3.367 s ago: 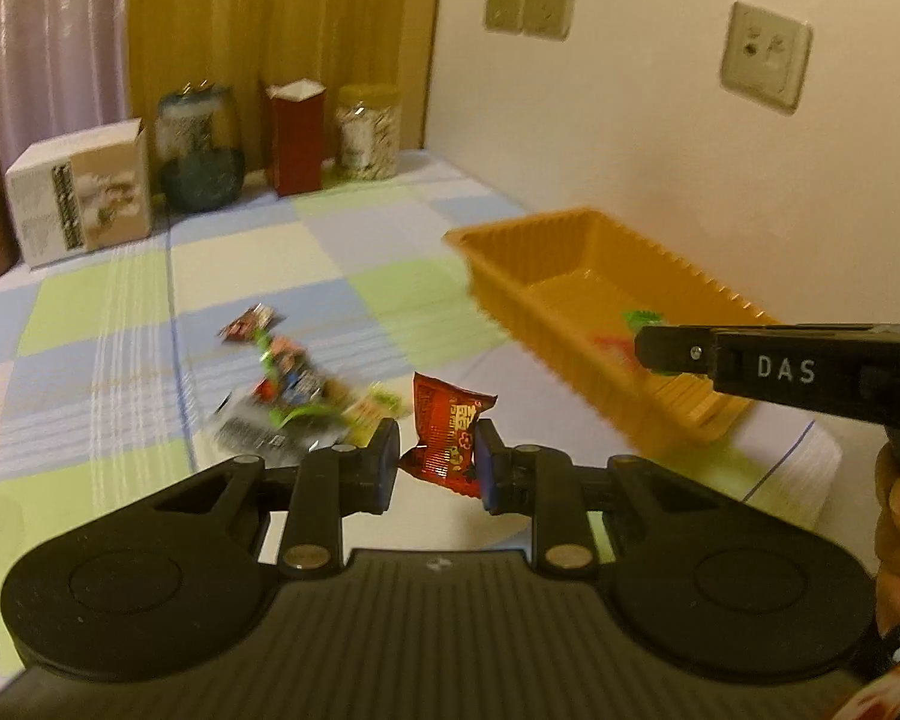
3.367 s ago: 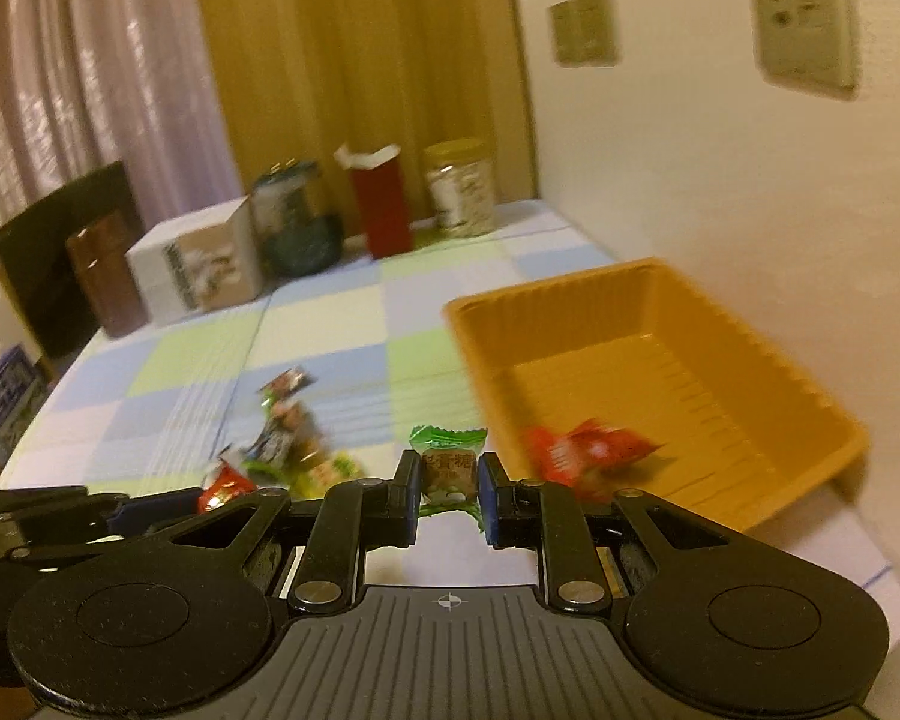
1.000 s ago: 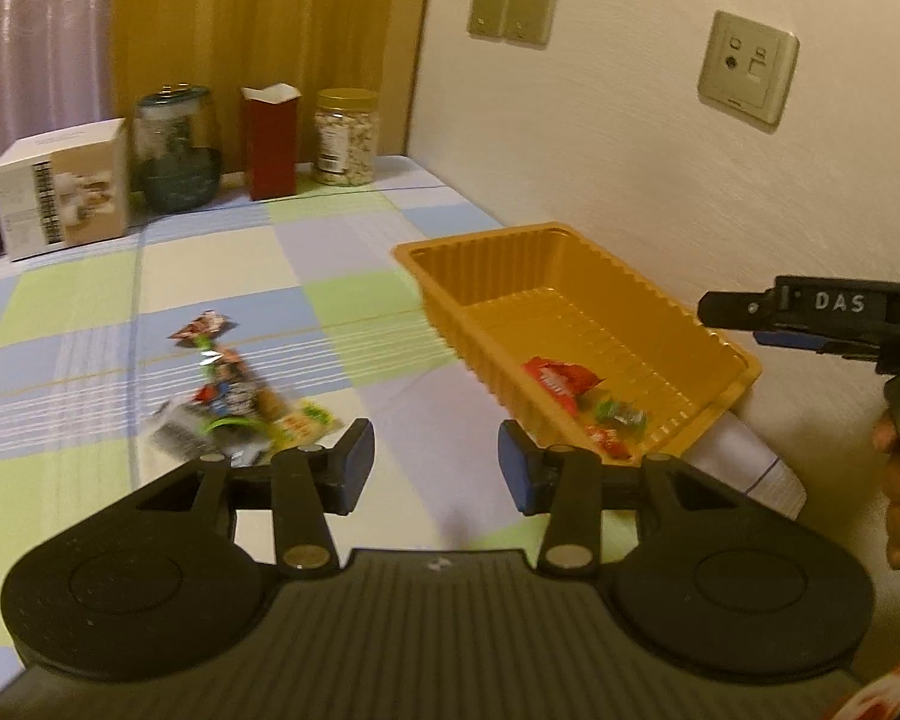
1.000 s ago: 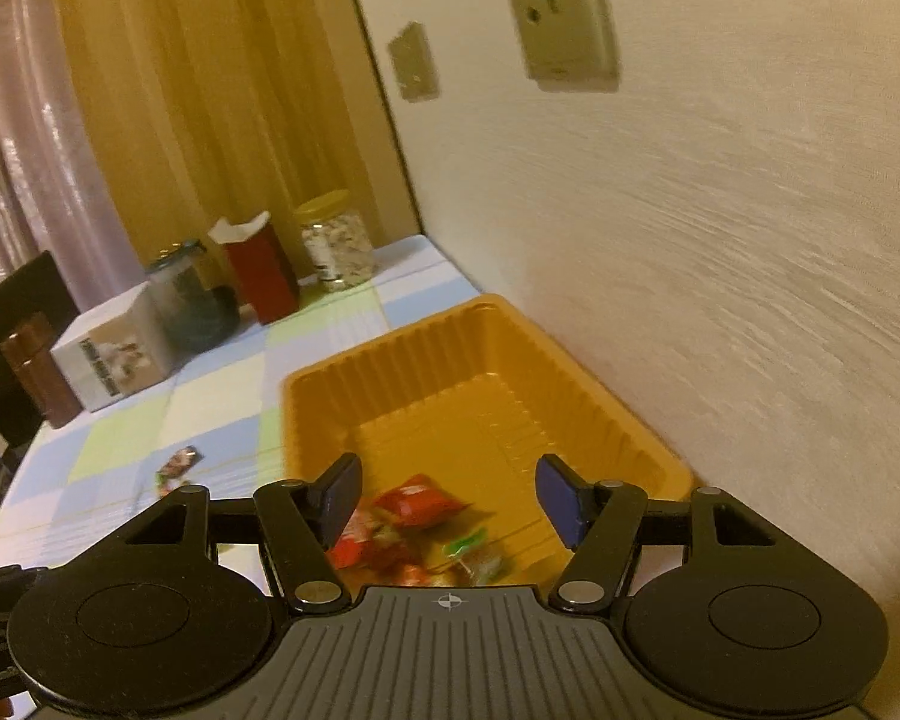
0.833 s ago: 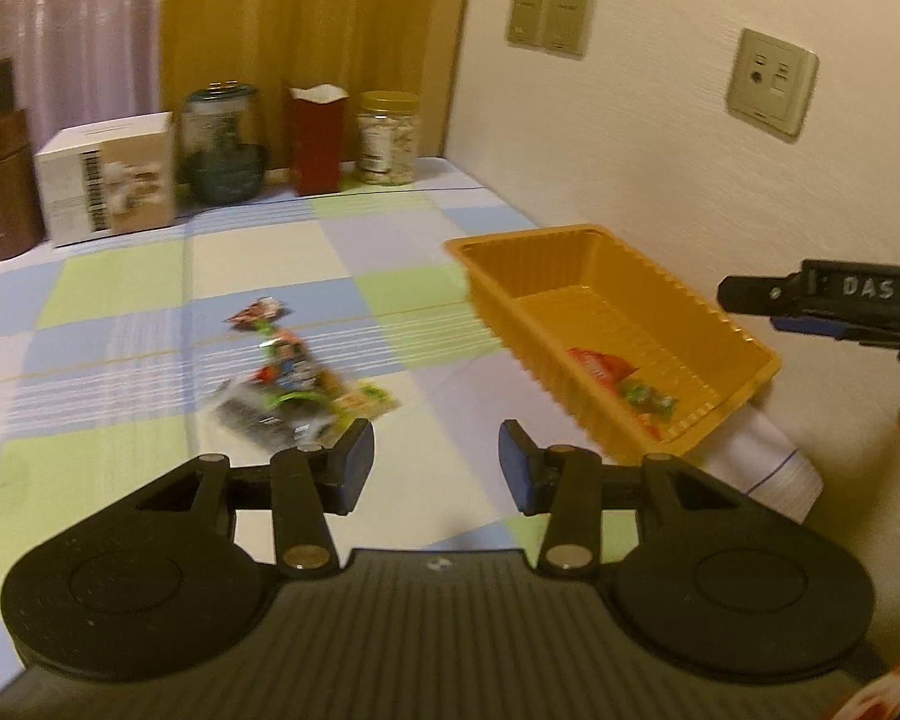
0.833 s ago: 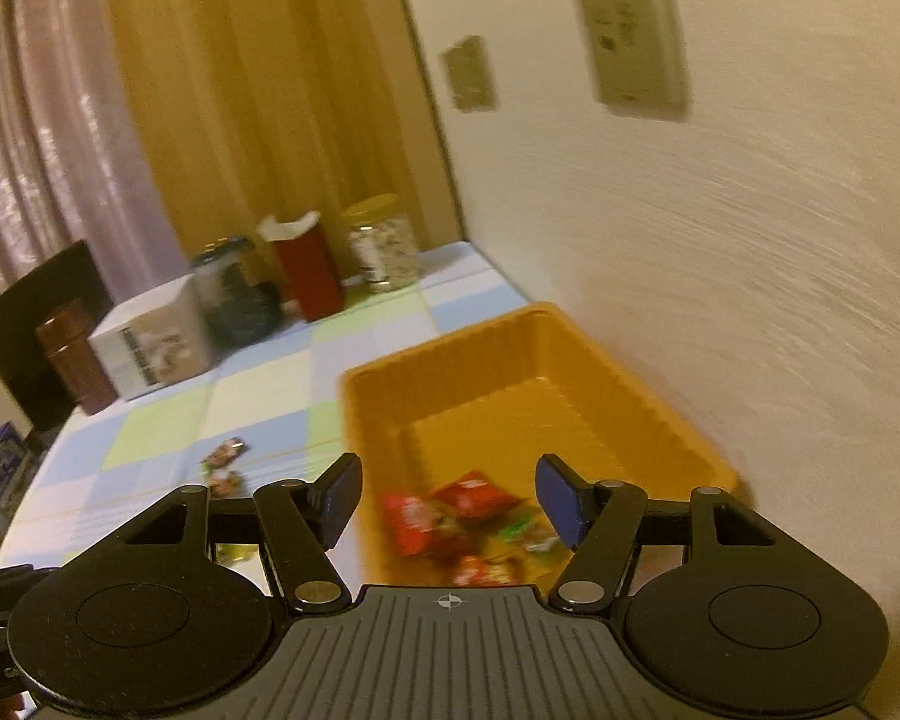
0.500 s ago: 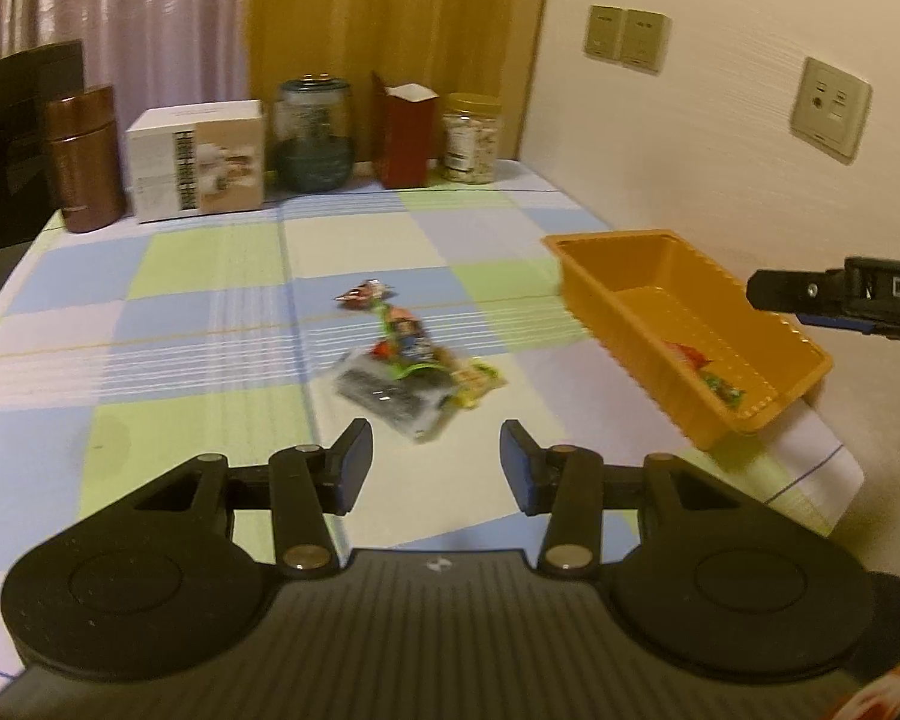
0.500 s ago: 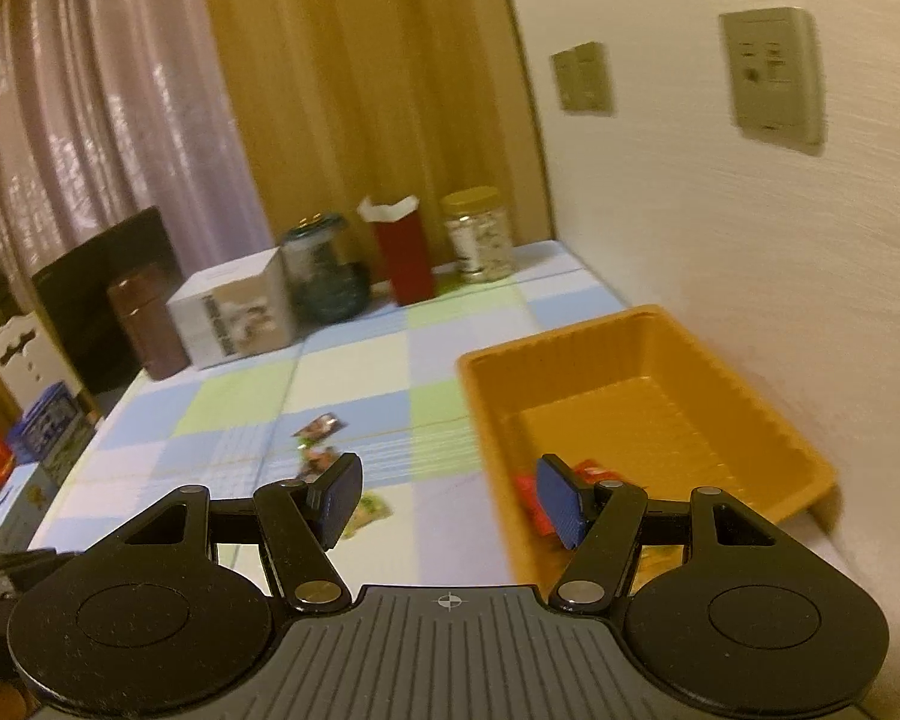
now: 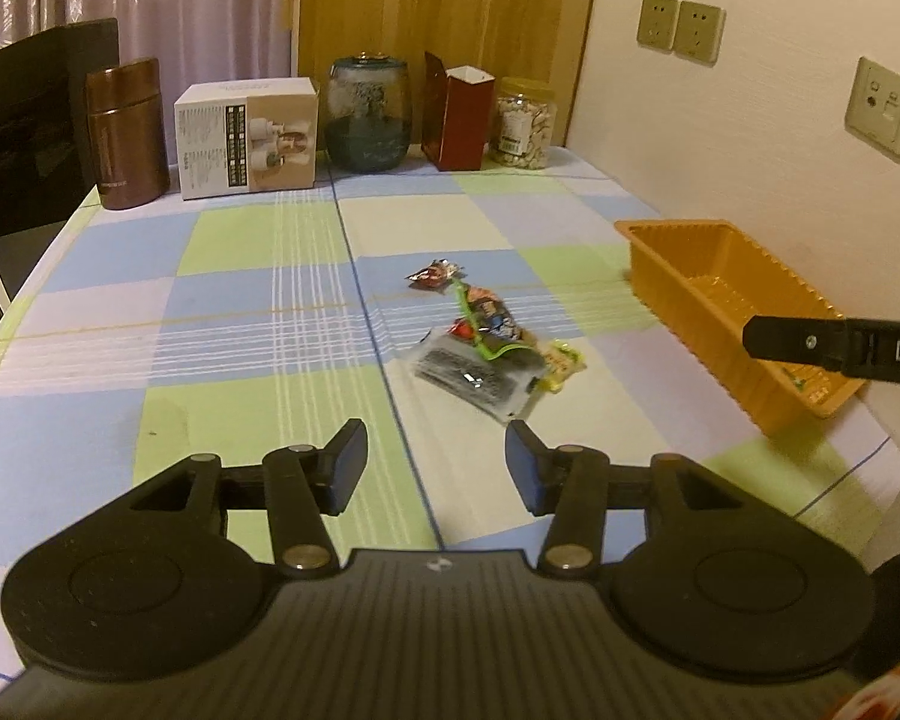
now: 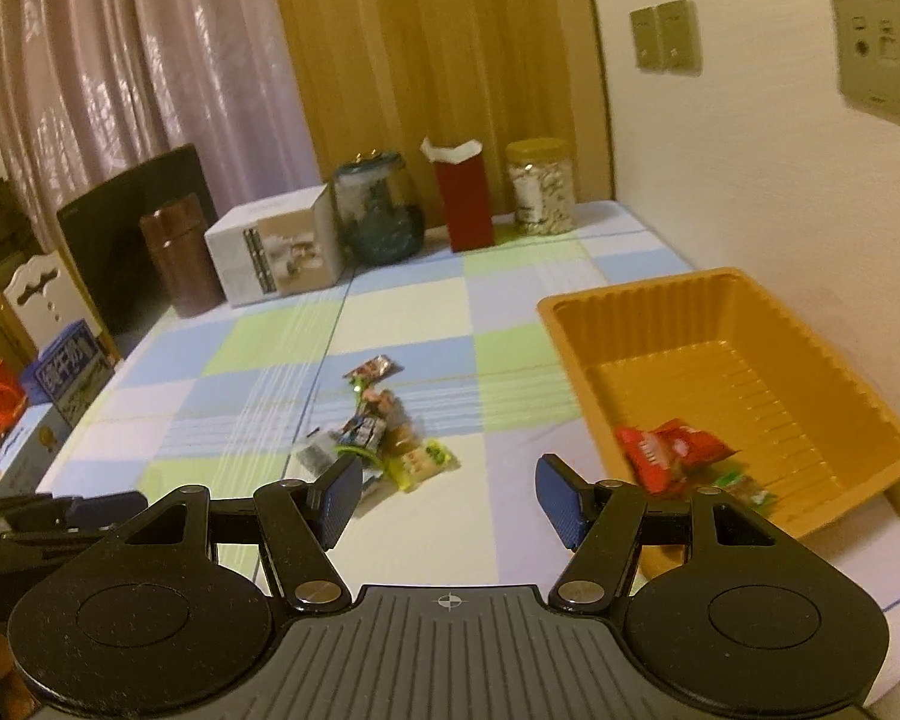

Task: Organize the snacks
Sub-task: 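Move both tools back toward the snack pile, then grasp a yellow-green sweet with the right tool while the left tool grasps the clear seaweed packet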

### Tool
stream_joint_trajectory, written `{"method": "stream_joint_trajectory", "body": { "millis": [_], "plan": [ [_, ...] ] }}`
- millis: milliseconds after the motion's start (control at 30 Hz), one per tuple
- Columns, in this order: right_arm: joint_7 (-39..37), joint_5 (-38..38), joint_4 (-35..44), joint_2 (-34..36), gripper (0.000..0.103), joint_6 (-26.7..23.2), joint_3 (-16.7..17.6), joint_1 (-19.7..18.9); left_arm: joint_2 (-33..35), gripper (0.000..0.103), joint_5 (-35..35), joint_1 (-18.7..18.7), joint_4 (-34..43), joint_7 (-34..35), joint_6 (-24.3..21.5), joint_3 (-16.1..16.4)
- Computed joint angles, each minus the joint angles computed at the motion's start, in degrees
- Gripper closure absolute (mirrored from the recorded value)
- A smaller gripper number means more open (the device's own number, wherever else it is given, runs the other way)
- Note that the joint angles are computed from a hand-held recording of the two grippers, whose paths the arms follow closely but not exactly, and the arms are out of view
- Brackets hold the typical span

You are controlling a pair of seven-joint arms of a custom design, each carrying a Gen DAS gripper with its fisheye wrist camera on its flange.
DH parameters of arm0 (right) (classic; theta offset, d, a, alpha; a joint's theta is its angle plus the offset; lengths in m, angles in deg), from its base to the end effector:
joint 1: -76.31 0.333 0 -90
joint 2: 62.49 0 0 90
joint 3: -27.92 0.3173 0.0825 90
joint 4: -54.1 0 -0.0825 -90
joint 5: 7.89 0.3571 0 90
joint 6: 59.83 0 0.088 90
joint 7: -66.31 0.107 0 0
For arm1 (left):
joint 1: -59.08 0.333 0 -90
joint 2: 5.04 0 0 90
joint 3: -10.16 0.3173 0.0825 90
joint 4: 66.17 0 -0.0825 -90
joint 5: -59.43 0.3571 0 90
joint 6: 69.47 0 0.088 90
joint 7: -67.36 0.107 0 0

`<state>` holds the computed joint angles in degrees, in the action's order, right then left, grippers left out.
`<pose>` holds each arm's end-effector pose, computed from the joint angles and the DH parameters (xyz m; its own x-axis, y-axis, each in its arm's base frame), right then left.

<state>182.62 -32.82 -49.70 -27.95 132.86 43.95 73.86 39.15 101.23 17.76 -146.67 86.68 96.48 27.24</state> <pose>0.6571 0.1697 0.3575 0.2374 -0.9423 -0.2360 -0.6060 0.0462 -0.7942 0.6352 -0.3988 0.3412 -0.0409 -0.9961 0.0786 -0.6414 -0.0342 -0.7665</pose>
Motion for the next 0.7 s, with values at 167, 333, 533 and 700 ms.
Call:
{"method": "stream_joint_trajectory", "body": {
  "millis": [167,333,533,700],
  "plan": [
    [-2.67,0.26,5.2,4.33,0.039,-3.18,0.95,0.92,2.39,0.055,-2.67,2.71,2.79,3.37,-1.0,-2.31],
    [-7.32,2.6,12.15,10.01,0.039,-7.02,2.67,1.46,6.25,0.055,-6.59,5.1,8.14,9.02,-2.19,-4.25],
    [-12.82,7.47,22.46,17.89,0.048,-13.57,5.38,1.81,10.9,0.055,-11.61,7.29,14.55,15.22,-3.9,-5.45],
    [-16.71,12.0,32.21,24.08,0.055,-18.71,6.53,3.17,14.3,0.055,-15.66,9.05,19.14,19.02,-4.87,-6.53]
  ]
}}
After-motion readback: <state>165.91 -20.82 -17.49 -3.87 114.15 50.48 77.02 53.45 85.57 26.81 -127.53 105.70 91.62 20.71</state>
